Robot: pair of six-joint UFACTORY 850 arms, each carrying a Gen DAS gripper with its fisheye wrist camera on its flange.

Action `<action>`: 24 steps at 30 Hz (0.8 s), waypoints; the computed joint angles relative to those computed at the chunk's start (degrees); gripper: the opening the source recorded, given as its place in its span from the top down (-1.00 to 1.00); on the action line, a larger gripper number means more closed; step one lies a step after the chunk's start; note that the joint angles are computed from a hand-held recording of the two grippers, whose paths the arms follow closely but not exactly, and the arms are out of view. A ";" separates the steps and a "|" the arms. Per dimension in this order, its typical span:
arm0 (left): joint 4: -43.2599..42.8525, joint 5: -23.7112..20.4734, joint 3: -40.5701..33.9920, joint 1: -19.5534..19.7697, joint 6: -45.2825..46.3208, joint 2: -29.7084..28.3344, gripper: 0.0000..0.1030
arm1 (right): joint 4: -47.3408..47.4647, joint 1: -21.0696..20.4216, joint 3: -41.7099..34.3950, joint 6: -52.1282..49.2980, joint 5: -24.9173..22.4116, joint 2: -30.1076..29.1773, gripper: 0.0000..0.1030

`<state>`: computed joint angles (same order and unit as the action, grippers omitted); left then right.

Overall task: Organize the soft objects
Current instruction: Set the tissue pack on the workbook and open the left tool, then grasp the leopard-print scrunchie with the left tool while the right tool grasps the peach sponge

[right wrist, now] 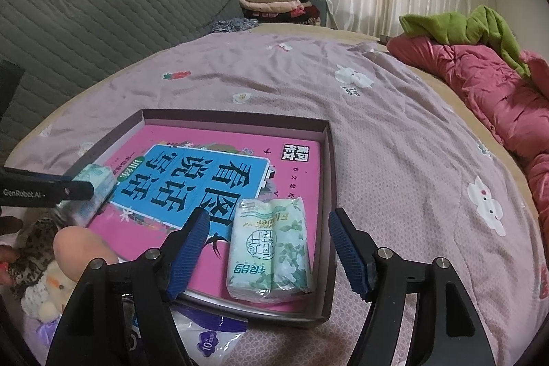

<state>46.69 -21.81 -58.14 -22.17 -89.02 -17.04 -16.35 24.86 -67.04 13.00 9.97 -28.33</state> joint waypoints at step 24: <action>8.42 -3.27 2.71 -4.40 -8.99 5.25 0.01 | -2.77 -1.11 7.30 1.97 8.90 6.50 -0.44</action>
